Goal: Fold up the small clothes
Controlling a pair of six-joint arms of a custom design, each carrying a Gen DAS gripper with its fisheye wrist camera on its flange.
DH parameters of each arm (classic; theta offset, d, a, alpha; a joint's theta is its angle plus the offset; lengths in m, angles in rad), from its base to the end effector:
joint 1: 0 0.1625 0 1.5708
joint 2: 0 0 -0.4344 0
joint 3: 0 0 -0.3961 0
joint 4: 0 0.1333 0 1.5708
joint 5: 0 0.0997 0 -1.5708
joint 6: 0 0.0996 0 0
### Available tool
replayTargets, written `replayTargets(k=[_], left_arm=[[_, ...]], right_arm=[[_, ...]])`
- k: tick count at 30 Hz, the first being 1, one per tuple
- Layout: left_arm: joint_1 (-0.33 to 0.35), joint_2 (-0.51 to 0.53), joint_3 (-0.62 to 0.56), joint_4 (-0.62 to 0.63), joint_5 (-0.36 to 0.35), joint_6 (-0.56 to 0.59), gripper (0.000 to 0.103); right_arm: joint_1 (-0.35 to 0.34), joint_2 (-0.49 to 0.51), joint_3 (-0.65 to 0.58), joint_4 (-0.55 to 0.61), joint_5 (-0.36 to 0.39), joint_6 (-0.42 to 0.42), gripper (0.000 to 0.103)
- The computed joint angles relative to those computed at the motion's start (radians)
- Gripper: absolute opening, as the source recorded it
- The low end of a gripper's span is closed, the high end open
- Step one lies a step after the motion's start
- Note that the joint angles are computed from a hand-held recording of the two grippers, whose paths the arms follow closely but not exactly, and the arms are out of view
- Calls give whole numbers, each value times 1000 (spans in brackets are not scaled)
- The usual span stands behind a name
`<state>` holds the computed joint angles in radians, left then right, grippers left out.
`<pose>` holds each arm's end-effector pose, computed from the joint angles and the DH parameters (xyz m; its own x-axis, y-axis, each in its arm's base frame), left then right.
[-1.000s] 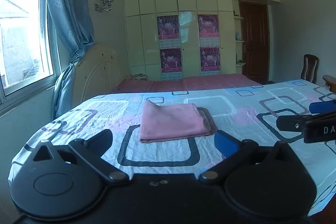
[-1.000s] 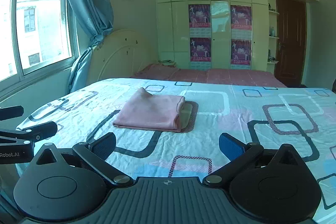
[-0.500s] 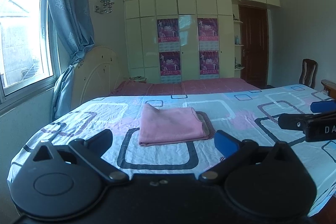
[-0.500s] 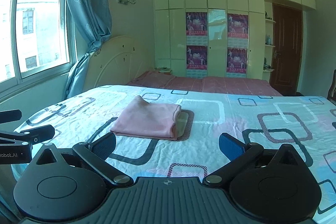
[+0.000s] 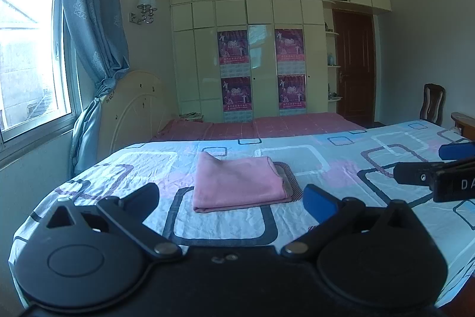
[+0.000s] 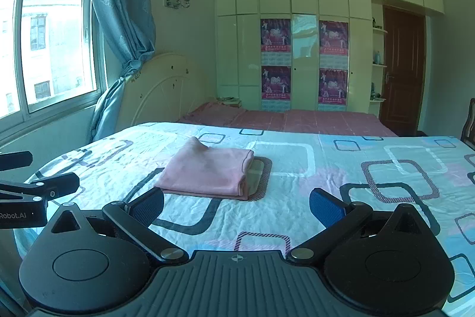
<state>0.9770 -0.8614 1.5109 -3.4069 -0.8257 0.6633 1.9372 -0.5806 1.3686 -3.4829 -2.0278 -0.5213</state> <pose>-0.2272 -0.6956 0.3175 -0.6280 0.1048 -0.7711 0.7569 0.3124 -0.5740 0.3579 -0.6834 0.1713 -0.7731 -0.1574 0.6144 -0.6224 0.3747 -0.6872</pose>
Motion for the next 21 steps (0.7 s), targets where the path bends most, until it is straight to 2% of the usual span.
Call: replayTargets(k=[21], left_arm=[[1,2,-5,-3,-1,2,103]], right_arm=[[0,-1,4,-6,5,-7,103]])
